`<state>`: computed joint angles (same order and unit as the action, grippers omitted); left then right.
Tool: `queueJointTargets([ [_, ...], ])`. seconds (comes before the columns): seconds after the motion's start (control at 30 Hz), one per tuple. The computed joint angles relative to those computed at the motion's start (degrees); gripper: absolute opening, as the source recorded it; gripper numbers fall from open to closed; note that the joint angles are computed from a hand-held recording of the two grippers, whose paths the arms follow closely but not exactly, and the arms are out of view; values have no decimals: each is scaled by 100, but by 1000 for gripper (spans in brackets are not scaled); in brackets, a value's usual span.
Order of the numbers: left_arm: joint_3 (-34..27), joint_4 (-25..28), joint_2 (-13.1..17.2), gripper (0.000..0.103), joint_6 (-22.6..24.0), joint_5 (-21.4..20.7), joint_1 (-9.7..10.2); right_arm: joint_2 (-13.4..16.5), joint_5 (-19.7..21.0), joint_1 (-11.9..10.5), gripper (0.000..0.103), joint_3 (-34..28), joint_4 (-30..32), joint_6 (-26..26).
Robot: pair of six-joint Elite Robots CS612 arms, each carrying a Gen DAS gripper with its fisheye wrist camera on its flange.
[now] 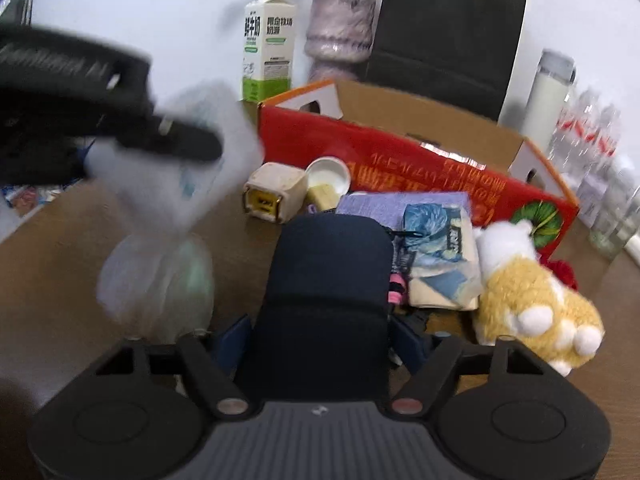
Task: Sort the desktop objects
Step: 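Carry the bottle and navy pouch into the cardboard box and release both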
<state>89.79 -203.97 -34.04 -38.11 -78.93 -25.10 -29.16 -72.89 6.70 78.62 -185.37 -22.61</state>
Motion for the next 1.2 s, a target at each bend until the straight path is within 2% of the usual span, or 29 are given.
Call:
queueJointTargets([
  [0.07, 135, -190, -58, 42, 97, 110, -47, -87, 263, -76, 59, 66, 143, 189],
  [0.17, 221, -404, -113, 42, 332, 274, -124, -225, 578, -198, 59, 262, -50, 370],
  [0.2, 233, -489, -114, 42, 461, 311, -150, -273, 809, -266, 59, 308, -45, 494],
  [0.27, 218, -565, -91, 43, 616, 336, -188, -362, 1585, -479, 58, 369, 113, 884],
  [0.3, 205, -515, -83, 42, 610, 304, -197, -391, 1832, -570, 58, 395, 101, 1113],
  [0.4, 163, -446, -67, 42, 611, 131, -227, -441, 2232, -751, 59, 407, 33, 1510],
  [0.47, 129, -511, -53, 42, 711, 63, -244, -369, 2878, -910, 59, 251, 205, 1982],
  [0.5, 115, -556, -50, 42, 770, 52, -256, -345, 2905, -939, 59, 209, 133, 2119],
  [0.57, 90, -608, -57, 42, 861, 95, -273, -381, 2487, -923, 59, 287, -280, 2128],
  [0.63, 16, -652, -69, 42, 977, 97, -251, -350, 2661, -983, 59, 184, -235, 2366],
  [0.67, -41, -655, -73, 42, 1018, 51, -222, -360, 2582, -983, 59, 142, -229, 2359],
  [0.73, -241, -542, -79, 42, 1209, 29, -145, -421, 1924, -884, 59, 105, -540, 2104],
  [0.77, -362, -426, -81, 42, 1307, 64, -112, -416, 1792, -859, 59, 28, -656, 2021],
  [0.8, -493, -308, -77, 42, 1351, 63, -72, -398, 1900, -869, 59, -97, -641, 2062],
  [0.87, -784, -27, -44, 42, 1341, -98, 27, -270, 2520, -936, 59, -546, -280, 2356],
  [0.9, -963, 158, -13, 42, 1264, -222, 90, -201, 2551, -919, 59, -768, -155, 2442],
  [0.97, -1316, 505, 74, 42, 1238, -451, 204, -105, 2092, -820, 59, -1070, -107, 2248],
  [1.07, -1981, 1178, 282, 43, 1259, -578, 347, 191, 2114, -741, 59, -1893, 805, 2182],
  [1.13, -2479, 1820, 465, 42, 1070, -479, 413, 492, 2218, -669, 59, -2691, 1816, 2100],
  [1.2, -3122, 2585, 730, 42, 956, -459, 480, 825, 2046, -561, 59, -3530, 2702, 1936],
])
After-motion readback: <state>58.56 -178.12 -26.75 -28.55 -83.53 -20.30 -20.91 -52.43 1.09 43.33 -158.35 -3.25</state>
